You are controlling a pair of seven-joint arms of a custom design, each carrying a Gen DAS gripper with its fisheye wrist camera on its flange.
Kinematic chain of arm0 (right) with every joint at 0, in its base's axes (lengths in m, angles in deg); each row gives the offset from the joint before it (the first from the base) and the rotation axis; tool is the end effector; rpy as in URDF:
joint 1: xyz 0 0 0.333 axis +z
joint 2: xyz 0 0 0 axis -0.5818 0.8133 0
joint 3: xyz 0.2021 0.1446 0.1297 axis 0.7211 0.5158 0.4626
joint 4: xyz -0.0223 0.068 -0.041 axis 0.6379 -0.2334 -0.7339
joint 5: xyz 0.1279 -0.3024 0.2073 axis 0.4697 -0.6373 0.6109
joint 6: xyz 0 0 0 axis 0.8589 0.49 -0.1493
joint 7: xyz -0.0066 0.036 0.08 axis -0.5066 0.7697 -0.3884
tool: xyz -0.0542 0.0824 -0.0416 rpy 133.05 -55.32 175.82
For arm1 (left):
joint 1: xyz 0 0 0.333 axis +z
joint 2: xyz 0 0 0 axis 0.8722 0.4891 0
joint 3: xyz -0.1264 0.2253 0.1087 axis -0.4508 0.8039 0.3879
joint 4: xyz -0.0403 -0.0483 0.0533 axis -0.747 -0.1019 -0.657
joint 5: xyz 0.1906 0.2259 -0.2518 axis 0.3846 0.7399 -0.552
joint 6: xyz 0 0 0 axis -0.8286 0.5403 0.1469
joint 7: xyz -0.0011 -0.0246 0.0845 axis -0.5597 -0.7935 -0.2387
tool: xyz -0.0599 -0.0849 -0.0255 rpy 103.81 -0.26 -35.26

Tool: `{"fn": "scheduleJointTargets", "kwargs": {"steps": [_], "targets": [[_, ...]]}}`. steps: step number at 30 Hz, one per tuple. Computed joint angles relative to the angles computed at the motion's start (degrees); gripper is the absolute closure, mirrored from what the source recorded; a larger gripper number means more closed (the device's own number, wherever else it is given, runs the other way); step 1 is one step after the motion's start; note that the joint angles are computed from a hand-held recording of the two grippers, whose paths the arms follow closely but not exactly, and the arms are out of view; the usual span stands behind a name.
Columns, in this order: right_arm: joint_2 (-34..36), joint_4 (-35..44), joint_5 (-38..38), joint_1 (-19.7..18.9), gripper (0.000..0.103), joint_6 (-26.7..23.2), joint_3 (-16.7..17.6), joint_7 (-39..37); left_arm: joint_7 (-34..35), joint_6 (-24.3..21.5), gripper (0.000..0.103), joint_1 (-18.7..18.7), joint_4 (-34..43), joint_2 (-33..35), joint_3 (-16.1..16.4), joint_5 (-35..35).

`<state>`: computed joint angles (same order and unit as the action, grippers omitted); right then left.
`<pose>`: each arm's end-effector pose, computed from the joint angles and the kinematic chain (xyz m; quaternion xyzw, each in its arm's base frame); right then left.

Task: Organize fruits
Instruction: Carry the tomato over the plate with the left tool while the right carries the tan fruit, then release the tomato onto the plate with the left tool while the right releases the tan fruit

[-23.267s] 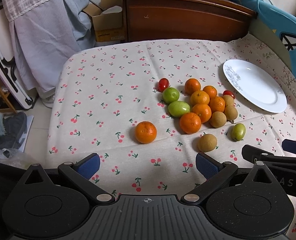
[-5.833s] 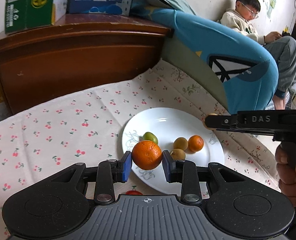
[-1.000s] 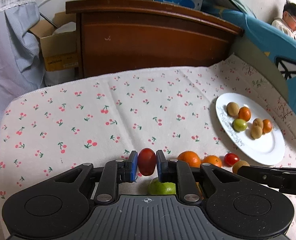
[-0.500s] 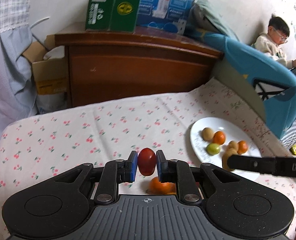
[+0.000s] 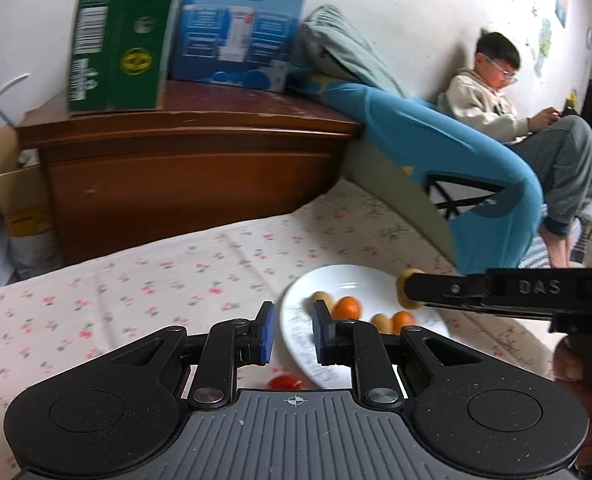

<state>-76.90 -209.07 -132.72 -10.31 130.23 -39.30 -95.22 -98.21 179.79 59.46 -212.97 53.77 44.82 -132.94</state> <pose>0.3611 0.3407 0.4203 -0.3801 0.7836 -0.2317 0.4334 0.4940 -0.0362 0.4191 -0.3275 0.8201 -0.4640 0.0696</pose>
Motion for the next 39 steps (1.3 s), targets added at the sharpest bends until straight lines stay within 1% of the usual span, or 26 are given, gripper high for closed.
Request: {"fn": "scheduleJointTargets", "kwargs": {"steps": [4, 5, 7, 10, 13, 15, 17, 20, 24, 29, 32, 36, 39], "targets": [[-1.4, -1.5, 2.3, -0.6, 0.079, -0.7, -0.8, -3.0, 0.1, 0.1, 0.086, -1.0, -0.5, -0.1, -0.9, 0.0], [-1.7, -2.0, 2.6, -0.9, 0.078, -0.2, -1.0, -3.2, 0.0, 0.1, 0.086, -1.2, -0.6, 0.1, -1.1, 0.2], [-1.9, -2.6, 3.8, -1.4, 0.079, 0.5, -1.4, -4.3, 0.0, 0.8, 0.086, -1.6, -0.8, 0.4, -1.5, 0.6], [-2.0, -3.4, 6.3, -2.2, 0.078, 0.4, -1.7, -6.5, 0.0, 1.9, 0.086, -1.9, -0.5, 1.5, -1.8, 1.2], [-2.4, -4.5, 6.6, -3.2, 0.078, 2.1, -1.8, -4.9, -0.9, 3.9, 0.085, -1.6, 1.0, 3.7, -2.1, 2.8], [-2.4, -4.7, 7.3, -3.5, 0.078, 2.4, -1.6, -5.1, -3.9, 3.6, 0.085, -0.9, 3.2, 6.2, -2.2, 5.7], [-2.3, -4.8, 7.2, -3.9, 0.078, 3.2, -1.6, -5.0, -5.4, 4.8, 0.085, -0.4, 4.1, 7.6, -2.6, 6.4], [-1.9, -4.6, 7.1, -4.3, 0.078, 3.8, -1.5, -5.5, -4.8, 3.7, 0.083, 0.2, 4.6, 8.9, -3.1, 10.0], [-1.7, -4.5, 7.3, -4.5, 0.078, 4.5, -1.4, -5.6, -2.2, 6.7, 0.083, -0.2, 2.8, 9.0, -4.3, 11.7], [-2.1, -4.8, 7.5, -4.6, 0.078, 4.3, -1.2, -5.5, -3.5, 9.3, 0.082, -1.0, 1.8, 9.4, -5.1, 14.3], [-2.2, -4.8, 7.4, -4.6, 0.078, 4.2, -1.1, -5.5, -4.9, 10.0, 0.077, -1.3, 1.9, 9.7, -5.2, 14.6], [-2.4, -5.0, 7.7, -4.6, 0.078, 4.1, -1.0, -5.5, -5.2, 10.4, 0.077, -1.5, 1.9, 10.0, -5.3, 13.7], [-2.5, -5.1, 8.1, -4.6, 0.078, 4.3, -1.1, -5.8, -4.9, 9.4, 0.079, -1.5, 2.2, 10.1, -5.3, 13.7]]}}
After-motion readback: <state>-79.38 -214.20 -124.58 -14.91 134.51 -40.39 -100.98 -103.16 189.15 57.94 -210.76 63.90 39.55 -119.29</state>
